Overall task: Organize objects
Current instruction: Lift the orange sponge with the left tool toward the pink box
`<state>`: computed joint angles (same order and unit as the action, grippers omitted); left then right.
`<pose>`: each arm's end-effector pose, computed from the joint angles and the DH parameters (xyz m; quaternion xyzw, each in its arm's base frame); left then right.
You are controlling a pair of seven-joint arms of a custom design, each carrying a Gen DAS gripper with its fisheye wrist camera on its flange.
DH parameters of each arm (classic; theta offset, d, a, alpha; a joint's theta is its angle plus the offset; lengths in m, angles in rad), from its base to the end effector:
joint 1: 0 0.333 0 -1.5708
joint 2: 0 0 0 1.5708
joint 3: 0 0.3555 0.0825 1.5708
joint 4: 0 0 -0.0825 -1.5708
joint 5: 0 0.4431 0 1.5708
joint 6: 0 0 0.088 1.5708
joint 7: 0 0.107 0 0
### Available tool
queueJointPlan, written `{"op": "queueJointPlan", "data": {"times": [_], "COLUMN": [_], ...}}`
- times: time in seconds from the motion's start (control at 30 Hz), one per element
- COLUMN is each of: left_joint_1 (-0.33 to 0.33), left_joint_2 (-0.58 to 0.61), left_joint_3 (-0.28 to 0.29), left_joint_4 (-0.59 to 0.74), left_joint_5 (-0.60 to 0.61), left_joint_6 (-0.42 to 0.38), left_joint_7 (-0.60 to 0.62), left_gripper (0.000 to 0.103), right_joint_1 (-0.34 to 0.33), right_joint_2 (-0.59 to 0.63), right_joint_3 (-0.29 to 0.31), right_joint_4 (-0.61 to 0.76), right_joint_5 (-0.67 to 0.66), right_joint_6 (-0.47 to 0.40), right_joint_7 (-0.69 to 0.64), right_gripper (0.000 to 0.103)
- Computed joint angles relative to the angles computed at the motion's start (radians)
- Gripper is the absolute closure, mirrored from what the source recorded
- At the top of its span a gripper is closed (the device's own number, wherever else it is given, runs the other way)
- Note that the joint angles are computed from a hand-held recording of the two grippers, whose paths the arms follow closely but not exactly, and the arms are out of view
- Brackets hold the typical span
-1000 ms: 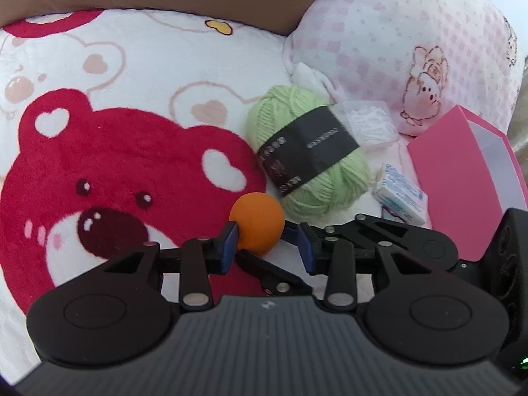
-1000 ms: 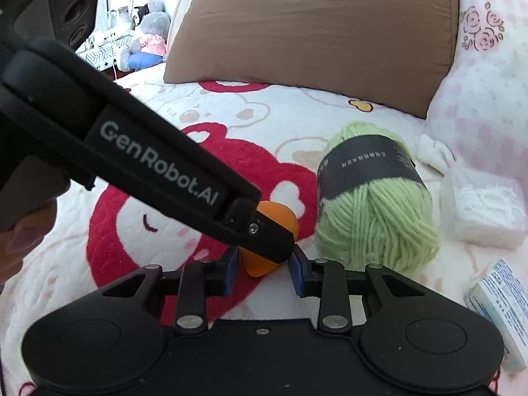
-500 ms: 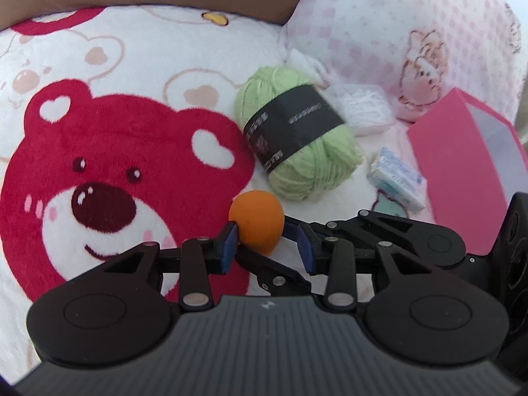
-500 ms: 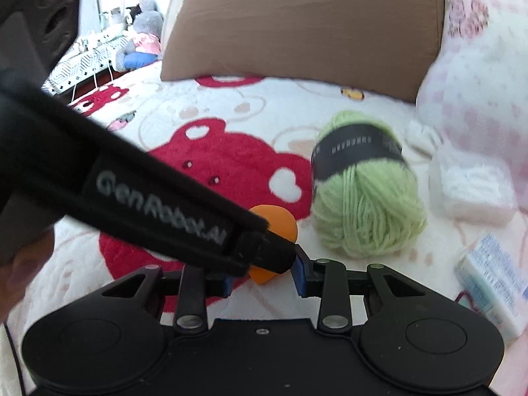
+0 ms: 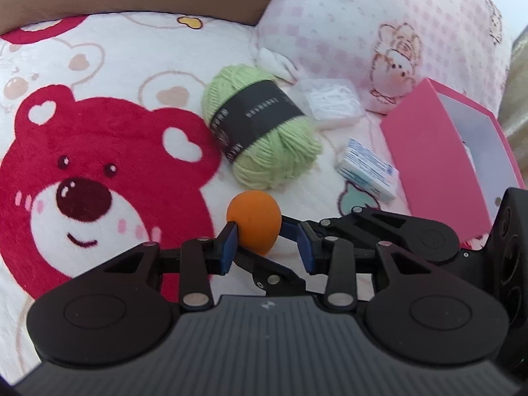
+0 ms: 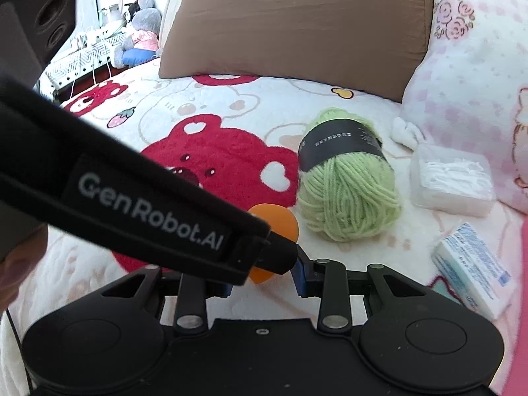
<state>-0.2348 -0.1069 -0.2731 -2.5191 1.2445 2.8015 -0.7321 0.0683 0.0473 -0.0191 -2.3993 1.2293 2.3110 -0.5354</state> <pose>0.4147 -0.2811 0.3296 -0.8449 0.4117 -0.2993 0.1643 0.5275 0.0445 0.2871 -0.9008 0.1643 -0.0423 0.3997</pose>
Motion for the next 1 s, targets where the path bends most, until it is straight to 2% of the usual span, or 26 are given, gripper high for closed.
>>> {"op": "queueJointPlan", "data": {"times": [0.1,0.23,0.47,0.63,0.73,0.87,1.0], "left_joint_1": [-0.007,-0.03,-0.027,-0.052,-0.066,-0.095,-0.107], "left_joint_2": [-0.005,-0.015,-0.025,-0.021,-0.027,-0.038,-0.046], "left_joint_3": [-0.011,-0.016,-0.024,-0.036,-0.039,-0.038,-0.05], "left_joint_4": [0.004,0.009,0.026,0.06,0.071,0.082,0.099], "left_joint_5": [0.042,-0.036,-0.057,-0.146,-0.212,-0.351,-0.414], "left_joint_6": [0.004,-0.001,0.083,0.052,0.046,0.037,0.033], "left_joint_7": [-0.043,0.043,0.071,0.18,0.232,0.358,0.412], "left_gripper": [0.066,0.066,0.066,0.066,0.066,0.066,0.066], "right_joint_1": [-0.007,-0.019,-0.062,-0.085,-0.072,-0.079,-0.1], "right_joint_2": [-0.014,-0.04,-0.076,-0.1,-0.187,-0.198,-0.258], "right_joint_3": [-0.008,-0.02,-0.063,-0.078,-0.063,-0.094,-0.119], "right_joint_4": [-0.006,-0.02,-0.025,-0.025,-0.11,-0.11,-0.118], "right_joint_5": [-0.013,-0.032,-0.056,-0.066,-0.064,-0.116,-0.186], "right_joint_6": [0.004,0.0,-0.047,-0.055,-0.031,-0.045,-0.085], "right_joint_7": [0.006,-0.012,-0.03,-0.021,-0.003,-0.005,0.021], "right_gripper": [0.064,0.064,0.064,0.064,0.064,0.064,0.064]}}
